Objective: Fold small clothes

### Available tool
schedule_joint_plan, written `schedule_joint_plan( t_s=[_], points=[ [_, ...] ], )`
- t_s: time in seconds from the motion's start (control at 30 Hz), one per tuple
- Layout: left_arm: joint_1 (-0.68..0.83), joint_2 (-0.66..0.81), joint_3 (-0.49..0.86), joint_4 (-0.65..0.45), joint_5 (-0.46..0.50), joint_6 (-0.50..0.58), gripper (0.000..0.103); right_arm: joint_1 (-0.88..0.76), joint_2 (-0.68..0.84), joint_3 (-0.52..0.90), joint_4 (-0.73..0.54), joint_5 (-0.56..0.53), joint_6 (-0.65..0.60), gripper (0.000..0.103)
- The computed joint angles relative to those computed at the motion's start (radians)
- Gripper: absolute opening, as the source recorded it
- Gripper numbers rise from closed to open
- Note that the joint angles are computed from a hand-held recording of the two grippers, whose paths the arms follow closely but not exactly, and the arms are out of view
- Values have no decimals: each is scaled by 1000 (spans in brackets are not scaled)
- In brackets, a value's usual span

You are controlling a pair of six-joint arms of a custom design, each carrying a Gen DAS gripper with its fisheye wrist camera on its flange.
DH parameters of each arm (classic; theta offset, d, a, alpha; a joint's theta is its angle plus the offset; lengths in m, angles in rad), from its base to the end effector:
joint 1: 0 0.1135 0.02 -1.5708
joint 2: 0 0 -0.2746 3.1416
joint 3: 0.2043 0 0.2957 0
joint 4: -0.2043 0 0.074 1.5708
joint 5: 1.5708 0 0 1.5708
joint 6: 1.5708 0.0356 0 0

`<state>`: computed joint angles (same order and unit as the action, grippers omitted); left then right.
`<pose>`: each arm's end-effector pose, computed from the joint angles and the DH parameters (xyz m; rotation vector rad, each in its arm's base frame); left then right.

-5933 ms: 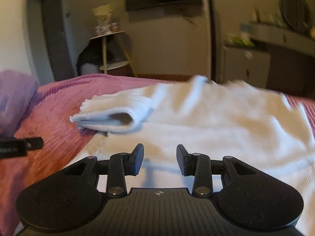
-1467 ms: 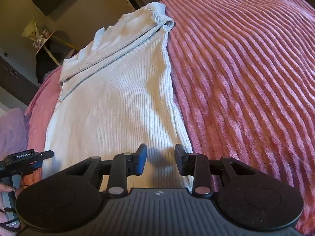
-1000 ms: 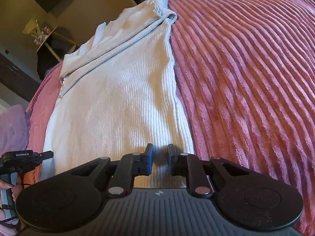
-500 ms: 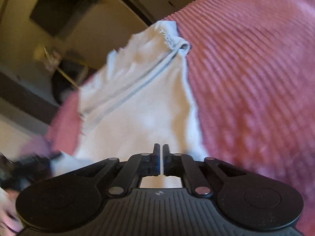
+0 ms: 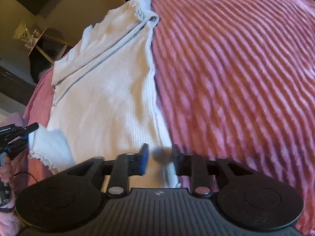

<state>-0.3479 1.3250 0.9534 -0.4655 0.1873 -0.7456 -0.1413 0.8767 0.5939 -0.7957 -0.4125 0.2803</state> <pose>0.2964 -0.1146 0.2497 -0.4083 2.4862 -0.7050 0.1896 -0.0126 0.2074 0.4135 2.5906 0.5925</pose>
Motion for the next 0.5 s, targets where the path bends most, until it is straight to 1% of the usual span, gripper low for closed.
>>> schedule_joint_plan(
  t_s=[0.13, 0.17, 0.2, 0.23, 0.3, 0.4, 0.5],
  points=[
    [-2, -2, -3, -3, -2, -2, 11, -17, 43, -7, -9, -39, -22, 30],
    [-2, -2, -4, -5, -1, -4, 11, -18, 43, -13, -2, -44, -13, 28],
    [-2, -2, -4, -9, -1, -3, 11, -9, 39, -14, 5, -40, 1, 20],
    [-2, -3, -4, -12, -1, 2, 11, -2, 37, -11, 10, -34, 4, 9],
    [1, -8, -3, -16, 0, 11, 11, 2, 40, 2, 21, -45, 0, 9],
    [15, -11, -2, -12, 18, 13, 11, -2, 54, 28, 20, -90, -3, 7],
    [29, -5, 10, -7, 36, 21, 11, -52, 79, 49, 51, -228, 58, 7]
  ],
)
